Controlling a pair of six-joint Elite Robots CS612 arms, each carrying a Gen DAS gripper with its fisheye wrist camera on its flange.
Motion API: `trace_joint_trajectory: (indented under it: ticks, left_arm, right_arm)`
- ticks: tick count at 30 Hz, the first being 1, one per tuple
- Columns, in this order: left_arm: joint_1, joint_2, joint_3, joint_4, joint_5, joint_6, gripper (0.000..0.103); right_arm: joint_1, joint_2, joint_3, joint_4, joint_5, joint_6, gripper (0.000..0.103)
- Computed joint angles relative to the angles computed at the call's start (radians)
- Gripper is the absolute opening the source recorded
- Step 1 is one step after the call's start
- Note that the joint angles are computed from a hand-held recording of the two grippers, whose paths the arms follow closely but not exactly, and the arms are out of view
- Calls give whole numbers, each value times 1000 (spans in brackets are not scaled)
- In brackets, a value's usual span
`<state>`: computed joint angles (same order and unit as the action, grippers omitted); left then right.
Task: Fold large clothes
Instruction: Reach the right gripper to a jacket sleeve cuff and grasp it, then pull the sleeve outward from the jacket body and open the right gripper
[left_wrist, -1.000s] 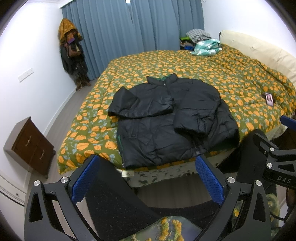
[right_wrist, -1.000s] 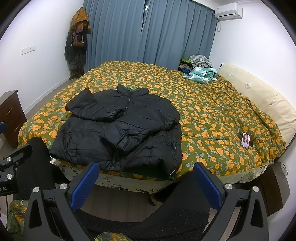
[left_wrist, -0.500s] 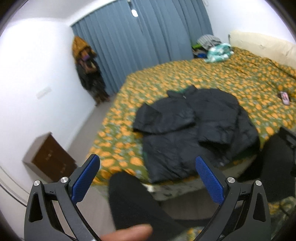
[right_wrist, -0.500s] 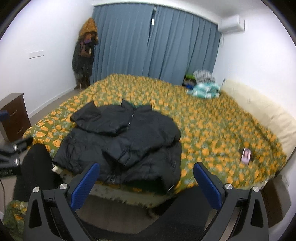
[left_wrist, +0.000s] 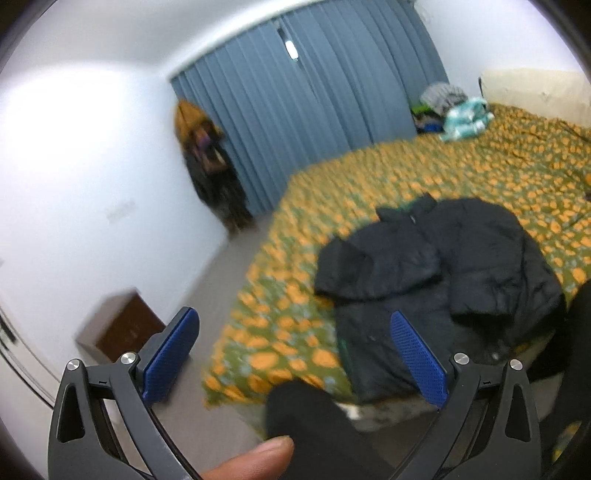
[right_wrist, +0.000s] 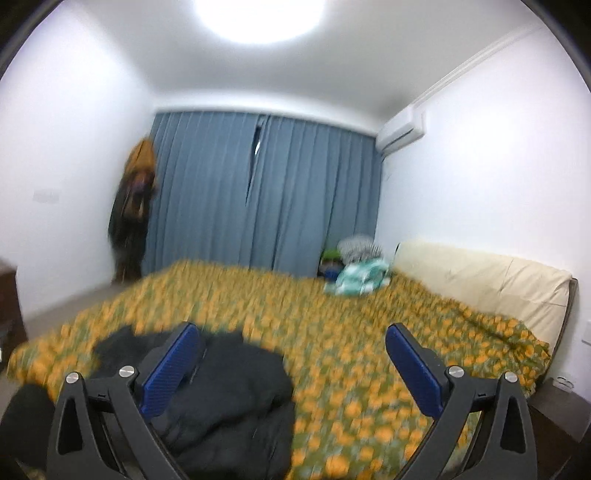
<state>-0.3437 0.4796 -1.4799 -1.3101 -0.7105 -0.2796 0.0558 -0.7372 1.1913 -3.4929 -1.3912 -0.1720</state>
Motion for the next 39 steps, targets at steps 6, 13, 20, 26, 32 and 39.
trace_joint_trajectory:
  ticks: [6, 13, 20, 26, 32, 39]
  left_arm:
    - [68, -65, 122, 27, -287, -93, 103]
    - [92, -70, 170, 5, -429, -49, 103]
    - [107, -59, 198, 19, -521, -33, 103]
    - [117, -49, 200, 9, -538, -49, 103]
    - [134, -62, 246, -13, -576, -78, 103]
    - [144, -97, 324, -75, -602, -60, 103]
  right_arm:
    - [-21, 71, -181, 344, 173, -94, 103]
    - [39, 158, -333, 892, 197, -483, 103]
    - [124, 319, -525, 1061, 77, -838, 103]
    - [134, 422, -691, 1167, -4, -910, 41]
    - [64, 356, -683, 1238, 205, -663, 14]
    - [-40, 403, -858, 1037, 180, -224, 14]
